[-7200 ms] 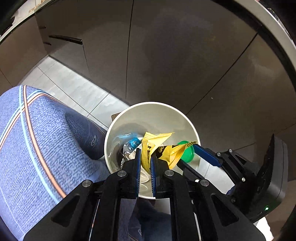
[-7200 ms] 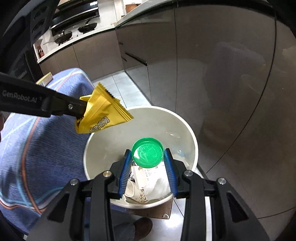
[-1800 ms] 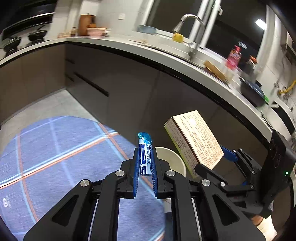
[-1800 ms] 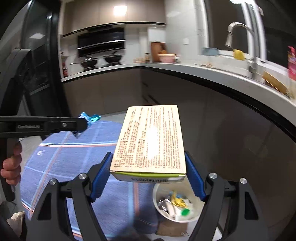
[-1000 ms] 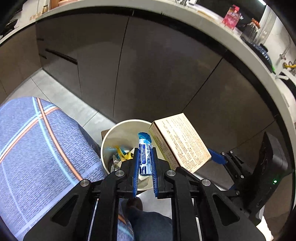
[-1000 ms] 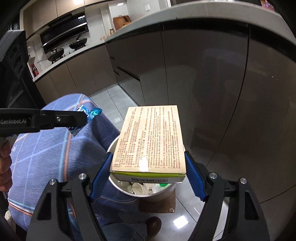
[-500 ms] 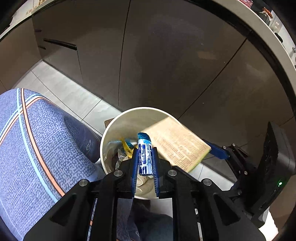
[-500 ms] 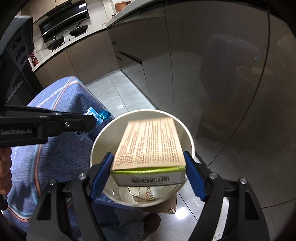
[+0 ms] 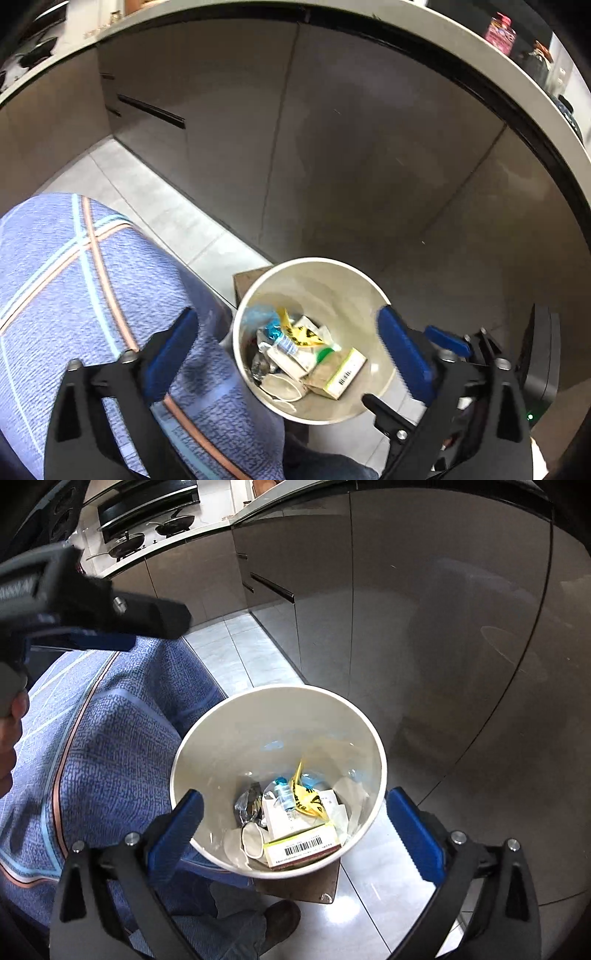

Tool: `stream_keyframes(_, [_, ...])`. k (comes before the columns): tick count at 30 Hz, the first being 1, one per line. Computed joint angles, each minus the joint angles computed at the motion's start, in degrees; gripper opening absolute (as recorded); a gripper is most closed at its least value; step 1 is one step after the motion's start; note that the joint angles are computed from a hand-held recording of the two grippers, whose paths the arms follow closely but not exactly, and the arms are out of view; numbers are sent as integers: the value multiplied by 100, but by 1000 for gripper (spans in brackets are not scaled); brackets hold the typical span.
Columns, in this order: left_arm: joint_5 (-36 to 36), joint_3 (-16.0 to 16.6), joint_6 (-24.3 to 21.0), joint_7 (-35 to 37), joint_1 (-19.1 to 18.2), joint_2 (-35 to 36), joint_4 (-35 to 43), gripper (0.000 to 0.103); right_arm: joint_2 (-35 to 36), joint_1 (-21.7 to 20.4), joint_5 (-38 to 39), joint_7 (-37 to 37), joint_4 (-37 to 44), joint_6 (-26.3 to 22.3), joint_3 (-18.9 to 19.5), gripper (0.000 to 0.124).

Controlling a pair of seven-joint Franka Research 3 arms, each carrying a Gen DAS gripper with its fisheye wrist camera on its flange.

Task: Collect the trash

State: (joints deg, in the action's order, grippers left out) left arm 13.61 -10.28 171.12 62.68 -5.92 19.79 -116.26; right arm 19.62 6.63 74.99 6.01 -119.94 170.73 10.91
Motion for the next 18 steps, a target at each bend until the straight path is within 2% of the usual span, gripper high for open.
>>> stream_keyframes(8, [473,399,-117,-734,-303,-501,-372,95,-269,86,-215,375,-227,-94,-68,100])
stream_keyframes(13, [1269,640,-140,-1619,-468,-1067,-751,95,-710,153,426,-198,-429,-47,-25,100])
stream_keyframes(18, [2318,593,-238,-2656,-294,-1926,-1353,95,-1412,509,1160,-691,-764,67,-204,100])
